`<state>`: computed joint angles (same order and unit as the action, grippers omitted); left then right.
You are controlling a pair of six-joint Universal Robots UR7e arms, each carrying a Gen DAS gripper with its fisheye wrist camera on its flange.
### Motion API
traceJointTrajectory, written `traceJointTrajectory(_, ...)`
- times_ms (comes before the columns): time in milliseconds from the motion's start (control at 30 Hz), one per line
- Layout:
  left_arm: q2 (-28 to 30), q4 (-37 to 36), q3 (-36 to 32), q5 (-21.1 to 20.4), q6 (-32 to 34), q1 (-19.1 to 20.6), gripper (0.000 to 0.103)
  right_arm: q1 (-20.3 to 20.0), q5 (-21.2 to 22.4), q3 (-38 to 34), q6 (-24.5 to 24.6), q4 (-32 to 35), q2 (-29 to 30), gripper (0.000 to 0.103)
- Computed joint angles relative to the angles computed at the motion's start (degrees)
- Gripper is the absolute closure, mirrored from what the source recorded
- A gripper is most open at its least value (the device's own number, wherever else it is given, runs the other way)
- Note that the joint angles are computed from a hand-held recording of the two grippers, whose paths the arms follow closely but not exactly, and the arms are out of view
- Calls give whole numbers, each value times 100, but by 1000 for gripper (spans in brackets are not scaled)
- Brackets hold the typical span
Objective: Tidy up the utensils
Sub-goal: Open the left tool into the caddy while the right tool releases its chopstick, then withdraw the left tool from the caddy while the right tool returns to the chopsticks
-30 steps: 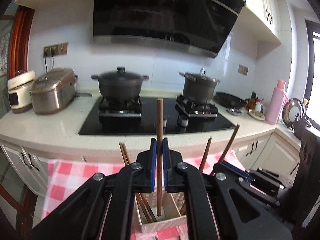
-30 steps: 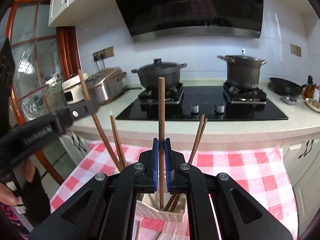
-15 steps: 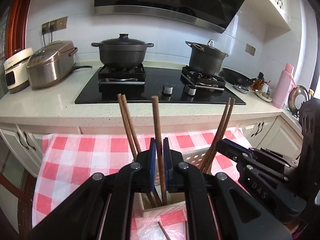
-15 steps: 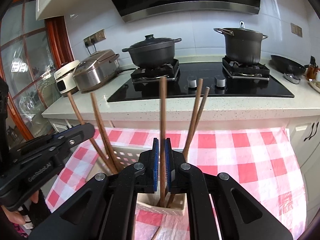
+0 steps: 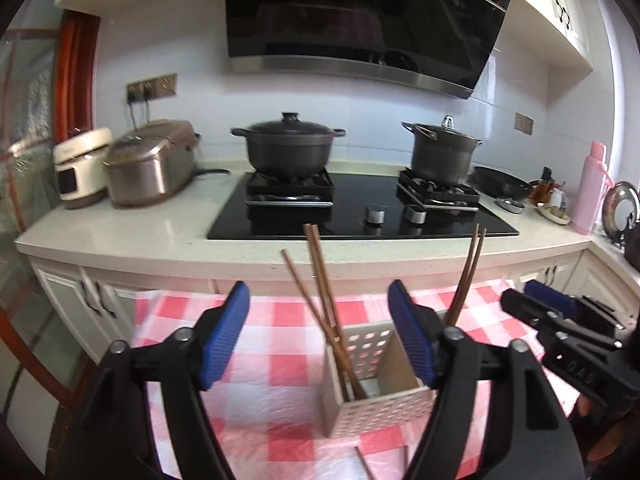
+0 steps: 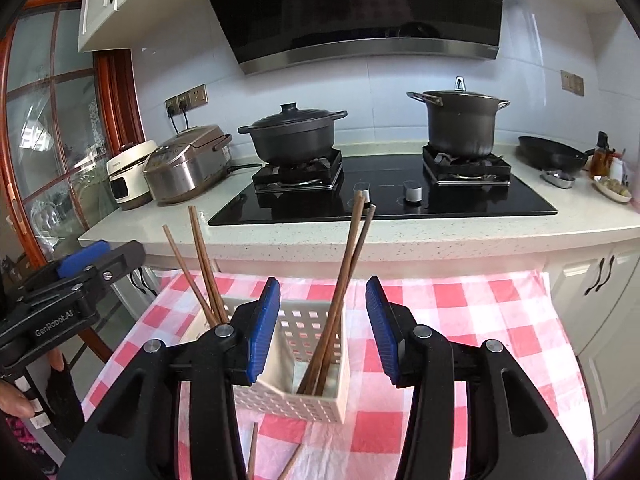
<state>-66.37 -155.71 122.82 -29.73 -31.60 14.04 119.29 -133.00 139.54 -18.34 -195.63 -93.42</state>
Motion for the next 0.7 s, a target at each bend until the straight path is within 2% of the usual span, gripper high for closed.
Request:
traceJointTrajectory(200,-381,826,542,643,-877,-458,5,111,-177,345,220,-163,-91,55)
traceJointTrajectory(300,-549,1362,789,706,-1375,-617,5,95,-258,546,445,-192,-106,52)
traceJointTrajectory(433,-762,2183,1097,554,-2119,-774,5,24,-308,826,843,-182,-67,51)
traceJointTrajectory(700,-951,2813,1536,252,-3039,-846,5,36,-596,1235,1268,-435,530,51)
